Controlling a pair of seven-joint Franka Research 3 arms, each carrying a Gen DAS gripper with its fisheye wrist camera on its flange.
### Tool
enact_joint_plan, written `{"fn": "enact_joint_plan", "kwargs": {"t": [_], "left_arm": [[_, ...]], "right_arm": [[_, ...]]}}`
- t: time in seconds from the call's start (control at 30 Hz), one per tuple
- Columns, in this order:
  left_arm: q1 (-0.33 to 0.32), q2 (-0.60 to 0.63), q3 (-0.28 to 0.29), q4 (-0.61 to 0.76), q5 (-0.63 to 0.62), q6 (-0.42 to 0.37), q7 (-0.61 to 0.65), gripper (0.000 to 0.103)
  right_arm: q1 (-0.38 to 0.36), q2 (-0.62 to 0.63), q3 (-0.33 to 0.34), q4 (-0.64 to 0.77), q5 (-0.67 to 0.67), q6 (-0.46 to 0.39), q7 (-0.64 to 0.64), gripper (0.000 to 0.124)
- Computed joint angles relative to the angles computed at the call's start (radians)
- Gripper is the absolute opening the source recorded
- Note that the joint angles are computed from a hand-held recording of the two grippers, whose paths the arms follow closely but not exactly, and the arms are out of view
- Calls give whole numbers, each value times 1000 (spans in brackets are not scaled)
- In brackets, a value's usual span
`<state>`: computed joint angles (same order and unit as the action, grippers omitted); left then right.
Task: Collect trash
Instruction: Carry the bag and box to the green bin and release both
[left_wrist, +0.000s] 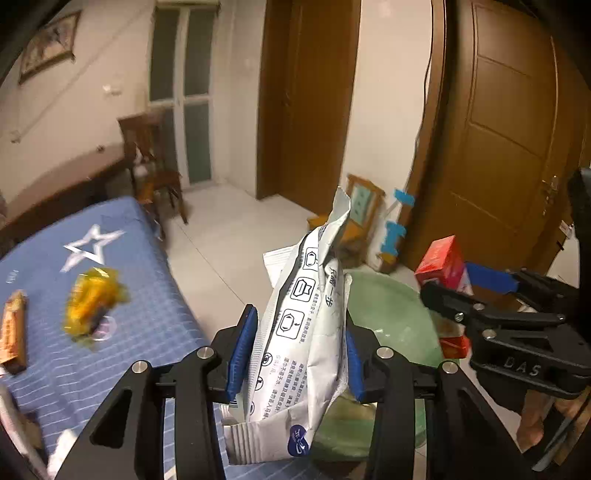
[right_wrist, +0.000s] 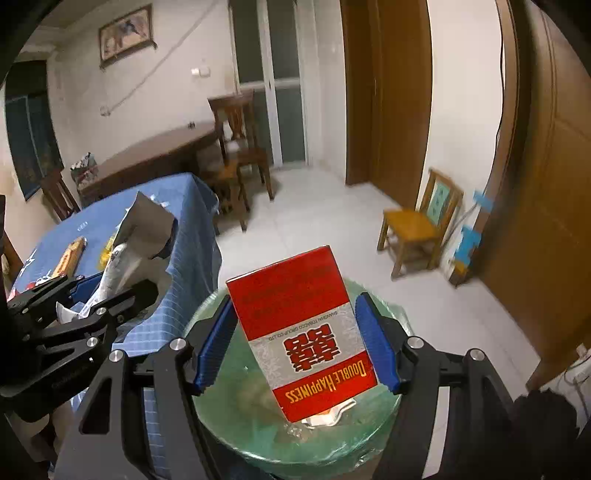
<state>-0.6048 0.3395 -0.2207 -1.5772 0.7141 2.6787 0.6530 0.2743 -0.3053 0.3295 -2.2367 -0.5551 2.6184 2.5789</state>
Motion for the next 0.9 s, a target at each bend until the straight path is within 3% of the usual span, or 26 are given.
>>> {"fn": "enact_joint_plan", "kwargs": {"t": [0.1, 0.33, 0.9], "left_arm": [[12, 75, -22, 74, -65, -25, 81, 45], [-12, 198, -12, 189, -164, -74, 186, 45], [-54, 241, 36, 221, -171, -79, 179, 45]], "right_arm": [[17, 22, -40, -11, 72, 16, -51, 63], [18, 57, -74, -30, 152, 41, -114, 62], [-7, 62, -81, -48, 195, 90, -171, 61]]}}
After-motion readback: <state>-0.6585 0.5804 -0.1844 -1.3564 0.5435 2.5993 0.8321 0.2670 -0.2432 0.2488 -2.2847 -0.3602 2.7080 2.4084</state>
